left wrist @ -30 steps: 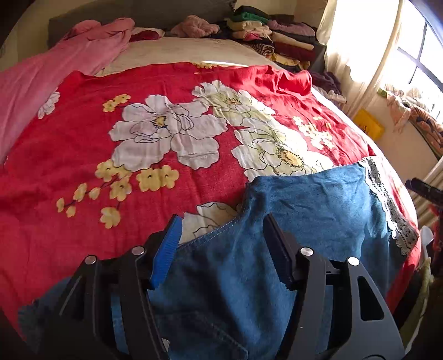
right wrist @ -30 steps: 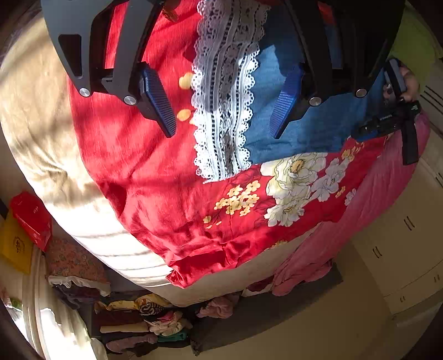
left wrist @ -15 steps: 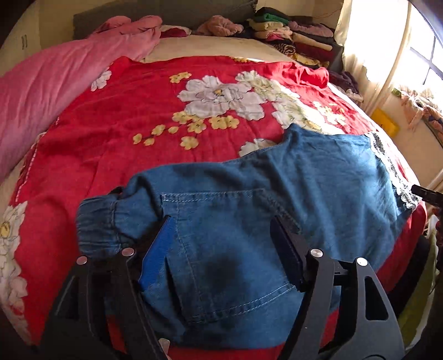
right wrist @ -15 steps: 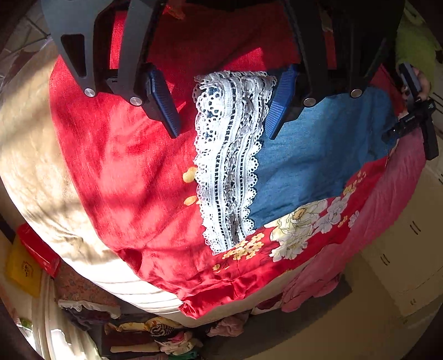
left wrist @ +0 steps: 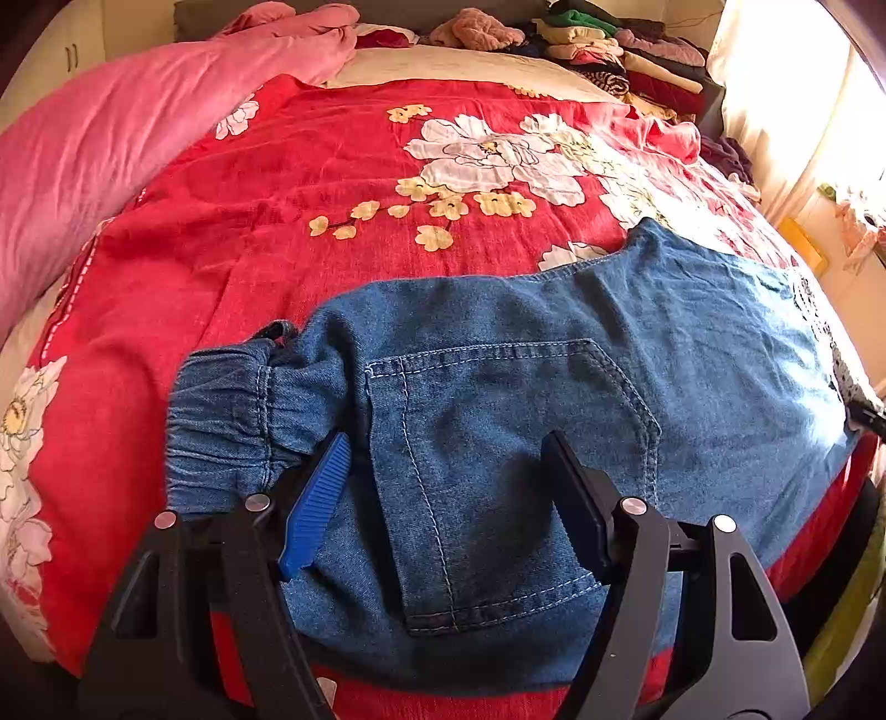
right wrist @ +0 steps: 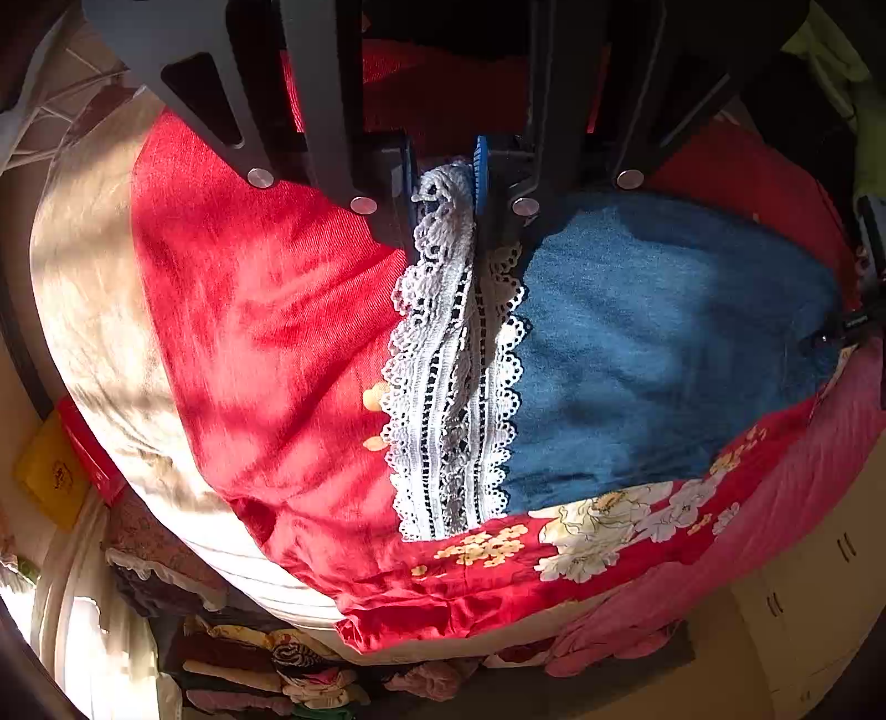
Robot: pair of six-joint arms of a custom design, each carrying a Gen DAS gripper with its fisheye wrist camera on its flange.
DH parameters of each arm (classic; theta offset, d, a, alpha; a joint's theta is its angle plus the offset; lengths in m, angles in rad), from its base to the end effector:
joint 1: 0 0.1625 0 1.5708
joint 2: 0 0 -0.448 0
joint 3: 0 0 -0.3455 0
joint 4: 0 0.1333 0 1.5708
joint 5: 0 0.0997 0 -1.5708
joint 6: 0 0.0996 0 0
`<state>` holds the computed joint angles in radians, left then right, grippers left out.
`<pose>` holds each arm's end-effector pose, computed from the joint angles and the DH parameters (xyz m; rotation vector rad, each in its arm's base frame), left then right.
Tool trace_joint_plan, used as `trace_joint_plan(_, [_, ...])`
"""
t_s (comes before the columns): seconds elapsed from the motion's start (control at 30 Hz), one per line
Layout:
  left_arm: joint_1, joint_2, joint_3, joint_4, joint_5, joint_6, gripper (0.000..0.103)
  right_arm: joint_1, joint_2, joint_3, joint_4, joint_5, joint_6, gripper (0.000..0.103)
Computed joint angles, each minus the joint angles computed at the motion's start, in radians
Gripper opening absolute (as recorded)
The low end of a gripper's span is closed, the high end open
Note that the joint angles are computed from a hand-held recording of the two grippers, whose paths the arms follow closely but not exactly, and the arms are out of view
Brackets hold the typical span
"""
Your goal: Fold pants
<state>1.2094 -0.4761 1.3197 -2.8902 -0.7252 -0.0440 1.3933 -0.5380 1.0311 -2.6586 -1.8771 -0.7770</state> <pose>-0.0696 -0.7720 0.0967 0.1156 2.3094 -0.7542 -0.0440 -0.8301 0.2057 0.6393 -2.4779 0.5145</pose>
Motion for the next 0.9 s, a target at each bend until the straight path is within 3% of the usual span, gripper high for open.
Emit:
trace_joint_plan(0.23, [-0.001,-0.009,0.018,-0.026,-0.011,-0.004,0.064,-0.004,0.003,0.010,-0.038,0.000,0.028,0.022])
trace_joint_plan(0.63, [-0.010,-0.025,0.049,-0.047,-0.025,-0.022,0.064,-0.001,-0.040,0.096,-0.177,-0.023,0.062,0.052])
trace_joint_plan(0.77, [-0.015,-0.031,0.060,-0.056,-0.027,-0.022,0.066,-0.001,-0.072,0.142,-0.243,0.006,0.076,0.070])
trace_joint_plan(0.9, [-0.023,-0.038,0.075,-0.070,-0.023,-0.020,0.069,0.002,-0.106,0.186,-0.293,0.057,0.087,0.072])
